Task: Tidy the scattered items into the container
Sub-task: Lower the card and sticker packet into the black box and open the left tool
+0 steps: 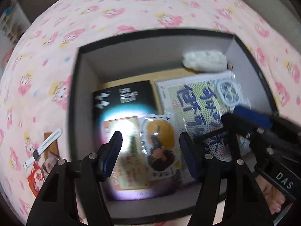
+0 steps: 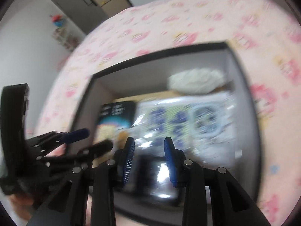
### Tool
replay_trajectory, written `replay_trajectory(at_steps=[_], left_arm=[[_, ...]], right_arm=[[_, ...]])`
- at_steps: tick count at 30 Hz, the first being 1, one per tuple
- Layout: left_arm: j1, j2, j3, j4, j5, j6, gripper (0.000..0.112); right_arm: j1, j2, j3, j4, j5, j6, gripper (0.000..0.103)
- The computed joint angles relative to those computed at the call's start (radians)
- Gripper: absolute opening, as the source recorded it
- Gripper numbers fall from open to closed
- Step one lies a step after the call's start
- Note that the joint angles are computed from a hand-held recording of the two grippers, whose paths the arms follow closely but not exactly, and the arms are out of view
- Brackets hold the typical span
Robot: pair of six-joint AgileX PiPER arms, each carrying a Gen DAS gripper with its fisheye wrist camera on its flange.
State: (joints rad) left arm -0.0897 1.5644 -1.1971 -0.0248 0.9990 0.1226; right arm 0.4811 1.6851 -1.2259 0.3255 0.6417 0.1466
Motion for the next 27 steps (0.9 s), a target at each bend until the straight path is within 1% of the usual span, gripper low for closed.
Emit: replay_trajectory(at_steps=[1, 2, 4, 6, 9, 12, 15, 16, 17, 18, 19, 22, 23, 25, 27], left_arm=[[-0.018, 0.008, 0.006, 0.015, -0.007, -0.016, 0.064], [-0.033, 0.016, 0.009, 0.030, -0.005, -0.031, 0.064], [-0.047, 0.043, 0.011, 0.044, -0.008, -0.049, 0.064], [-0.053, 0.071, 0.004, 0.075, 0.013, -0.078, 0.064], [-0.018, 0.082, 0.004, 0.054, 0.018, -0.074, 0.066], [0.014, 0.078, -0.003, 0.062, 0.029, -0.077, 0.066], [0.055, 0.084, -0.034, 0.029, 0.070, -0.033, 0.050], [0.065, 0.087, -0.049, 0.016, 0.085, -0.021, 0.048], [0.086, 0.085, -0.063, -0.026, 0.089, 0.017, 0.049], [0.104, 0.083, -0.073, -0.066, 0.085, 0.053, 0.054], [0.124, 0.090, -0.094, -0.111, 0.083, 0.087, 0.058], [0.156, 0.160, -0.180, -0.171, 0.088, 0.102, 0.058], [0.161, 0.193, -0.212, -0.176, 0.092, 0.092, 0.057], [0.162, 0.274, -0.292, -0.171, 0.120, 0.062, 0.053], [0.149, 0.303, -0.312, -0.147, 0.133, 0.040, 0.053]], right_arm=[[0.010, 0.003, -0.009, -0.072, 0.000, 0.052, 0.029], [0.014, 0.001, -0.006, -0.107, -0.001, 0.074, 0.029], [0.004, 0.020, -0.023, -0.096, 0.011, 0.057, 0.029], [-0.002, 0.028, -0.029, -0.091, 0.024, 0.050, 0.029], [0.014, 0.056, -0.047, -0.121, 0.034, 0.088, 0.029], [0.022, 0.083, -0.072, -0.158, 0.062, 0.133, 0.029], [0.023, 0.095, -0.085, -0.183, 0.085, 0.159, 0.029], [0.022, 0.097, -0.091, -0.191, 0.091, 0.168, 0.029], [0.022, 0.105, -0.105, -0.197, 0.096, 0.172, 0.029], [0.021, 0.114, -0.124, -0.201, 0.106, 0.171, 0.029], [0.019, 0.125, -0.150, -0.197, 0.117, 0.164, 0.029], [0.001, 0.176, -0.243, -0.107, 0.152, 0.096, 0.029], [-0.006, 0.198, -0.270, -0.076, 0.163, 0.073, 0.029], [-0.004, 0.236, -0.314, -0.072, 0.186, 0.083, 0.029], [0.001, 0.251, -0.316, -0.073, 0.192, 0.079, 0.029]])
